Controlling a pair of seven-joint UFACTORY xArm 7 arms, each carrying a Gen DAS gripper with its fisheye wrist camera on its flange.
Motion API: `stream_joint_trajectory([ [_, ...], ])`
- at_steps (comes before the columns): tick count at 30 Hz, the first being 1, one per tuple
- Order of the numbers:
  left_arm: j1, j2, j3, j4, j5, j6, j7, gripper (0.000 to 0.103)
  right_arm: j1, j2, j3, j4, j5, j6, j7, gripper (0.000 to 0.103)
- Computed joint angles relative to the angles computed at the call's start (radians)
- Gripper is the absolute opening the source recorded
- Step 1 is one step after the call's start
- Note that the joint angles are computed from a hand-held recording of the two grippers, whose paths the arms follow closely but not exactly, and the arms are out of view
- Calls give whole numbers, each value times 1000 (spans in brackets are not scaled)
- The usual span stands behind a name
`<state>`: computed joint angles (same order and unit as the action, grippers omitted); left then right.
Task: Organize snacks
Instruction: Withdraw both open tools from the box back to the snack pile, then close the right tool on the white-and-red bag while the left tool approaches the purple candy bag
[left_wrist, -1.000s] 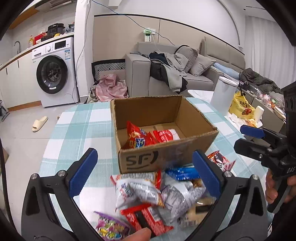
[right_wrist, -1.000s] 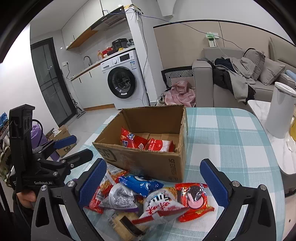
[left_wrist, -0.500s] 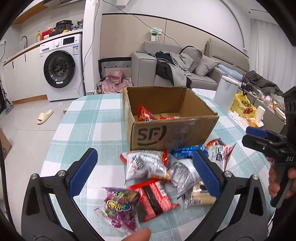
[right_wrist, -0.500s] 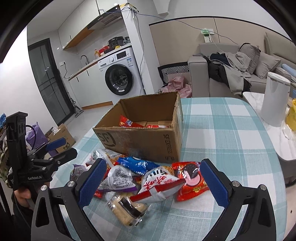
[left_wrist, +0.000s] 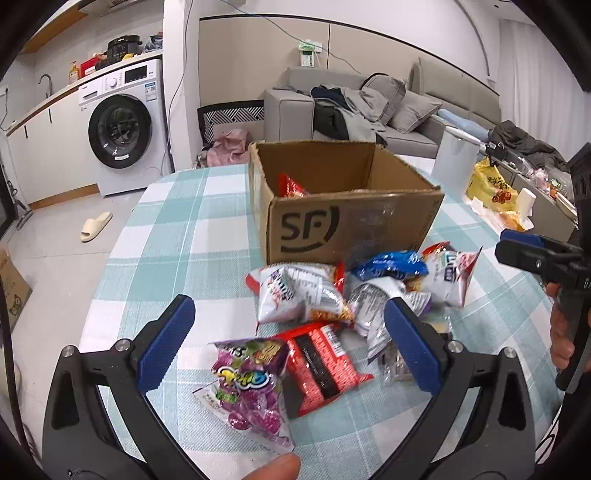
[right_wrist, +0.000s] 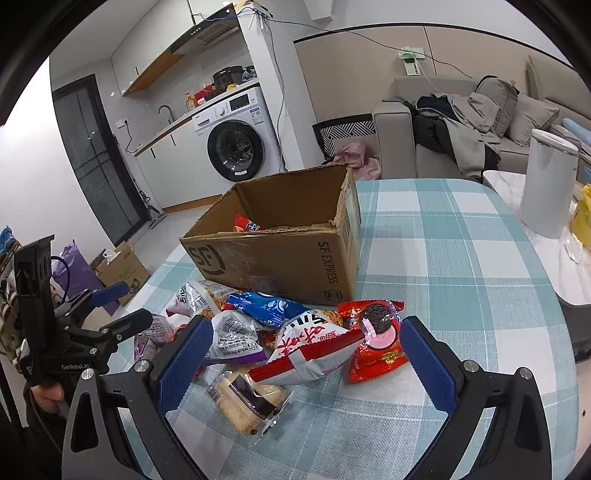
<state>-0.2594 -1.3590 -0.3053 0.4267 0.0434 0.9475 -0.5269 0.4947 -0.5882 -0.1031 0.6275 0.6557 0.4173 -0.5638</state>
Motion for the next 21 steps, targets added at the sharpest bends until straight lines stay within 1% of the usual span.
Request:
stream_joint_trajectory([
  [2,-2,-10,4,-11,-2,5,-4,102,10,12,-12,4,8,6,-13,103],
  [6,5,-13,8,-25,-1,15,-12,102,8,35,-7,6,13,17,-24,103],
  [11,7,-1,23,-44,-12,15,-22,102,-13,68,22,8,5,21,-12,103],
  [16,7,9,30,-58,-12,20,-25,102,1,95,11,10,54,4,-40,101],
  [17,7,10,31,-61,-13,22,-27,102,0,98,11,9,64,-3,-42,101],
  [19,5,13,38,-66,-15,24,-27,102,-6,116,10,16,73,5,-43,93],
  [21,4,21,42,-68,-15,21,-25,102,-20,128,20,19,72,13,-38,89],
])
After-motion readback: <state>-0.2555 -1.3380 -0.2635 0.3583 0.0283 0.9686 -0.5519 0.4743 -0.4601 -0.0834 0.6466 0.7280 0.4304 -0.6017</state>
